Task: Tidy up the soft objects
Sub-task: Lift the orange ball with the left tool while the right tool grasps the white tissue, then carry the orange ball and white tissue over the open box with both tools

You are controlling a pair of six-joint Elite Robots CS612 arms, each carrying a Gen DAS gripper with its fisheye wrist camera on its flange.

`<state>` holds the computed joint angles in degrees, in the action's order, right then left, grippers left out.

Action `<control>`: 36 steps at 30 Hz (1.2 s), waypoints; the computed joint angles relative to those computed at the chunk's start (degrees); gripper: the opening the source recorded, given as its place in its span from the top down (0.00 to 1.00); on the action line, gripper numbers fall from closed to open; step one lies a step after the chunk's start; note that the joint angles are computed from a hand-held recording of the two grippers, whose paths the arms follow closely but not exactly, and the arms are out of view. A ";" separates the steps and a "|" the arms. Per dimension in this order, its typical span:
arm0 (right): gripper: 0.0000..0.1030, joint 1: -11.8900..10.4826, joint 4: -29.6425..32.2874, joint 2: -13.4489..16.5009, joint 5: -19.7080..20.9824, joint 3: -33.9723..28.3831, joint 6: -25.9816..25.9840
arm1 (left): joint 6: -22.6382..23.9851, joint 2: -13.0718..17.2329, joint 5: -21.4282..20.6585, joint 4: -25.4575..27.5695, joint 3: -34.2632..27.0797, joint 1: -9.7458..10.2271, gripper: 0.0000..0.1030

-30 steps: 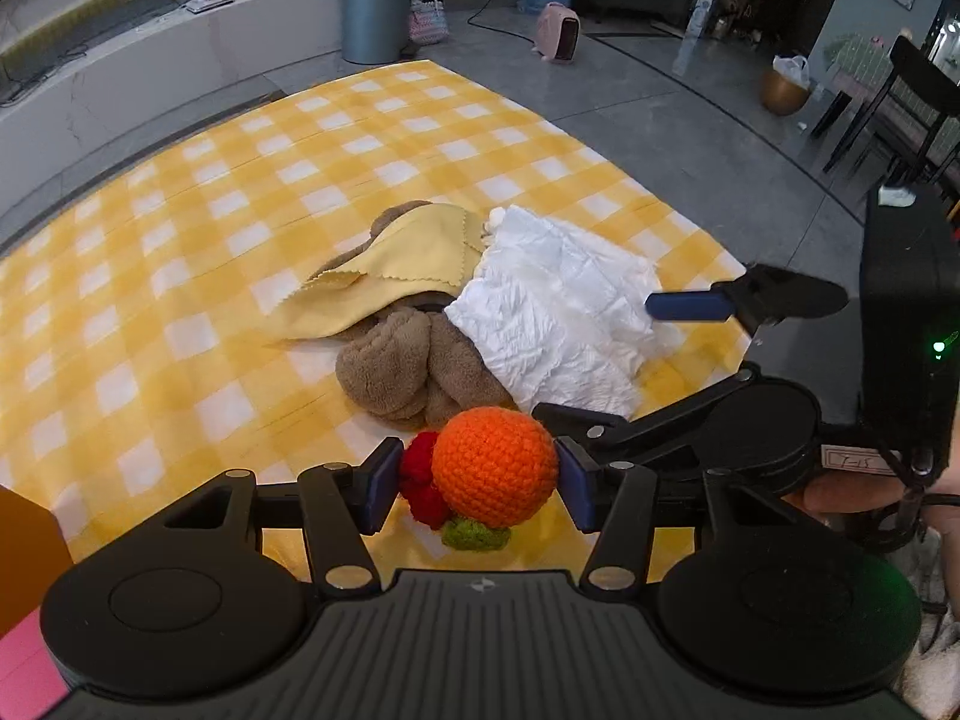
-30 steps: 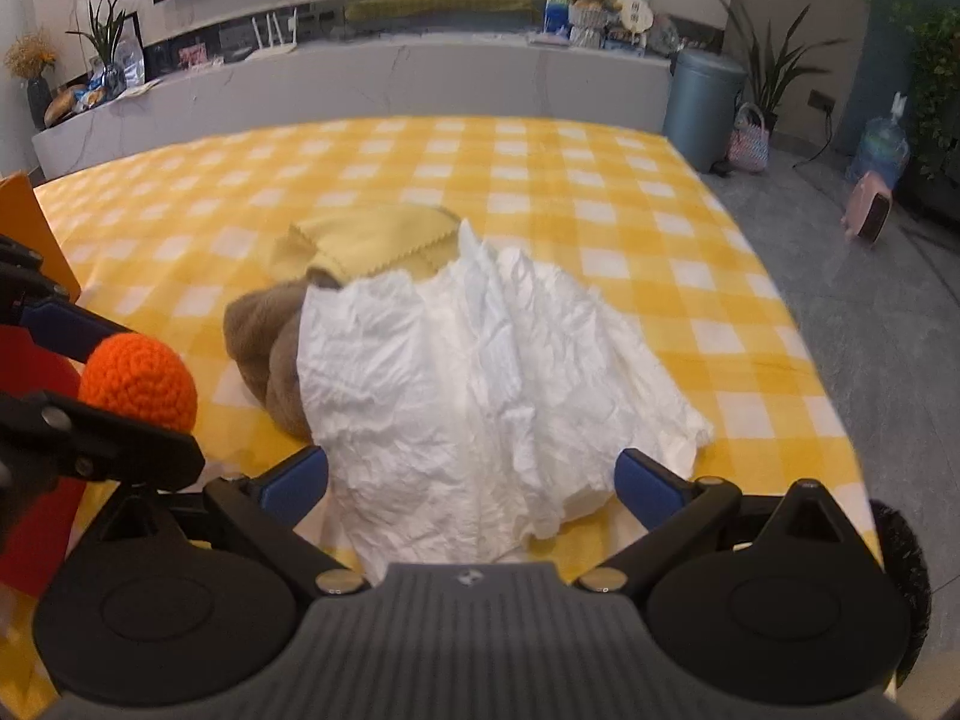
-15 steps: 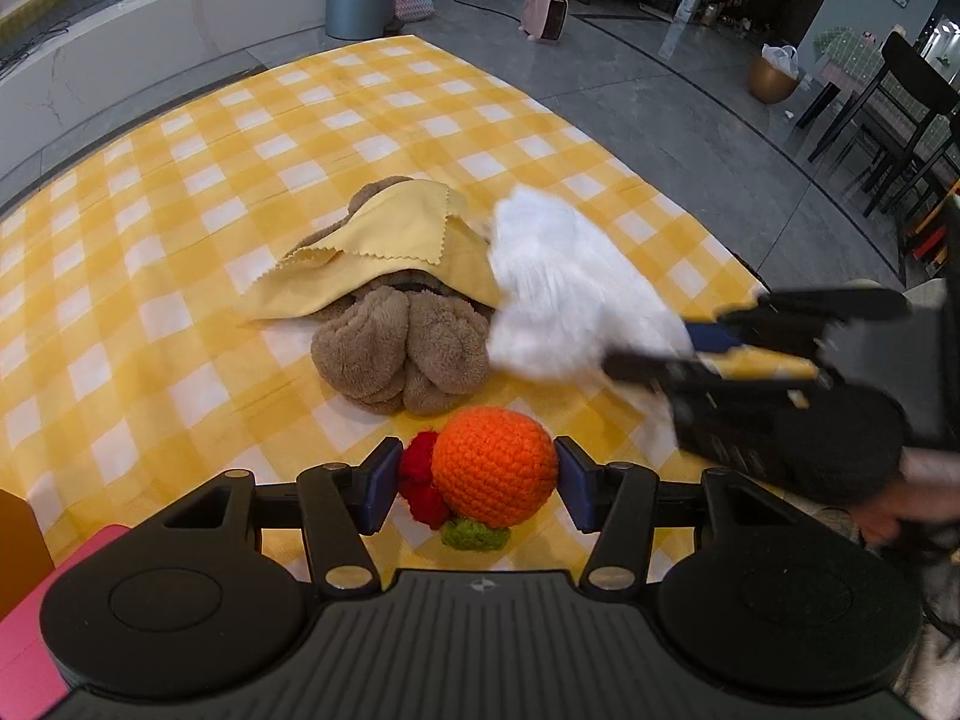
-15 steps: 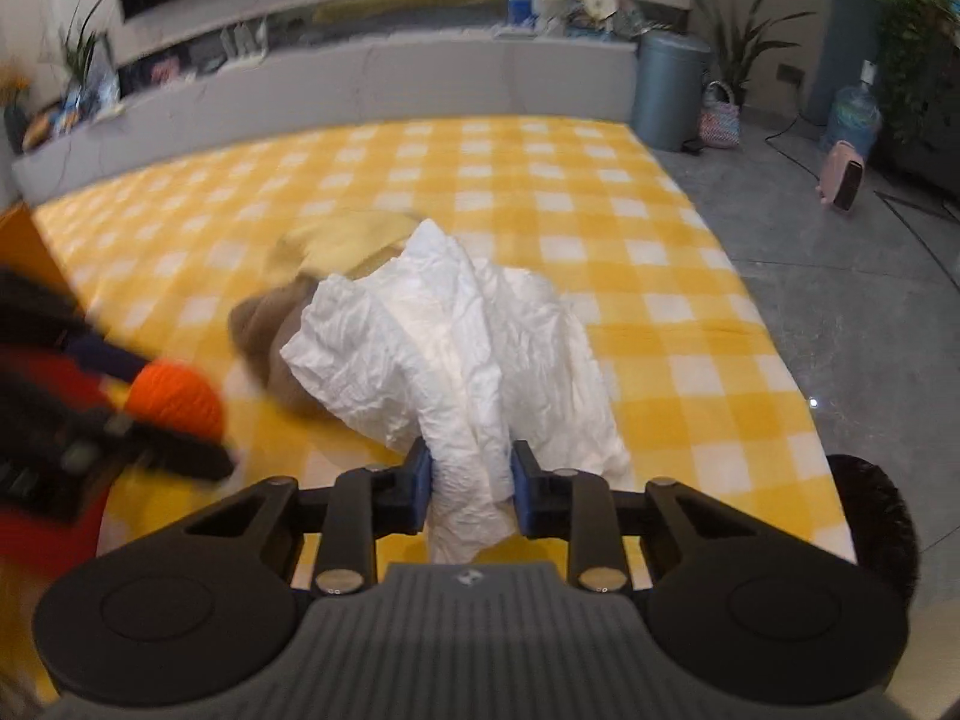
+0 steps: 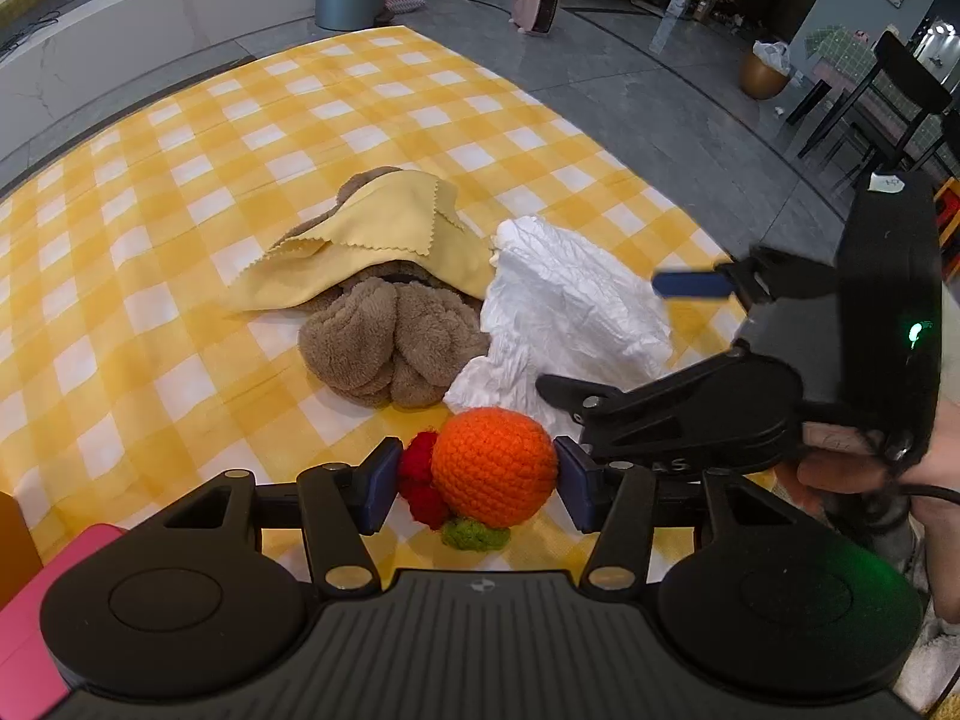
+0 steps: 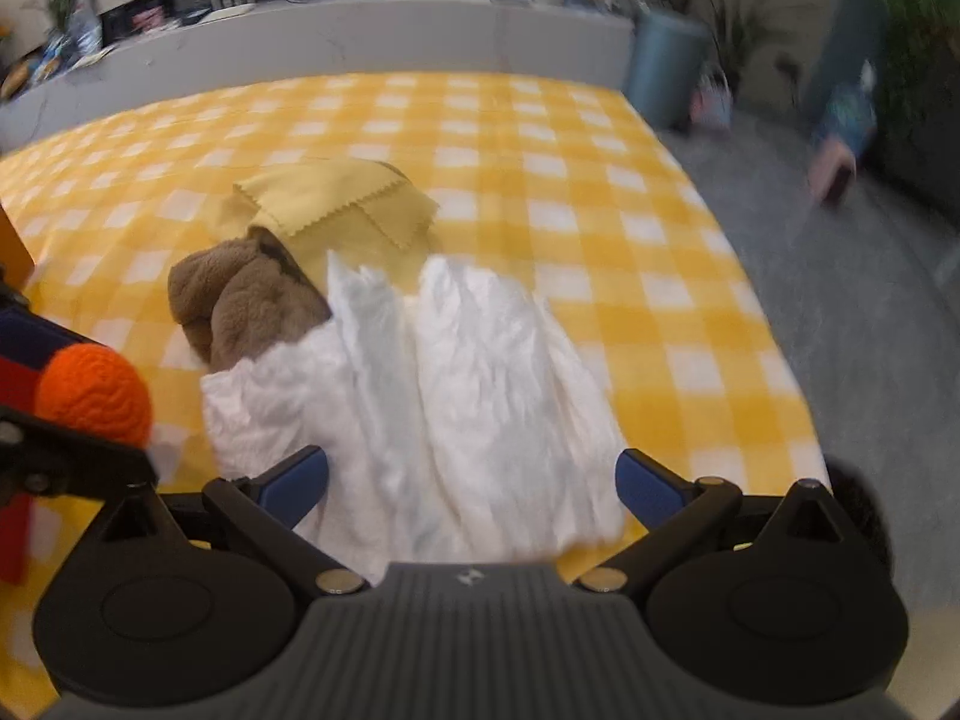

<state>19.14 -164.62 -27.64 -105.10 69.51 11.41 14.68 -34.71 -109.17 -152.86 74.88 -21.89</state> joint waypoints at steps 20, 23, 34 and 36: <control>0.59 -1.02 -0.25 -0.35 6.90 0.64 2.43 | -0.12 -0.22 1.28 0.03 0.29 -0.24 0.40; 0.76 -1.22 -0.89 -0.99 6.64 1.72 5.29 | -0.10 -0.14 1.08 0.37 0.08 -0.21 0.40; 0.83 -1.57 -14.77 -3.51 10.81 7.89 8.69 | -0.22 -0.09 -1.10 -0.98 0.46 0.17 0.40; 0.83 -1.86 -18.09 -4.02 11.73 9.45 11.47 | -0.31 -0.22 -1.11 -2.35 1.01 0.19 0.40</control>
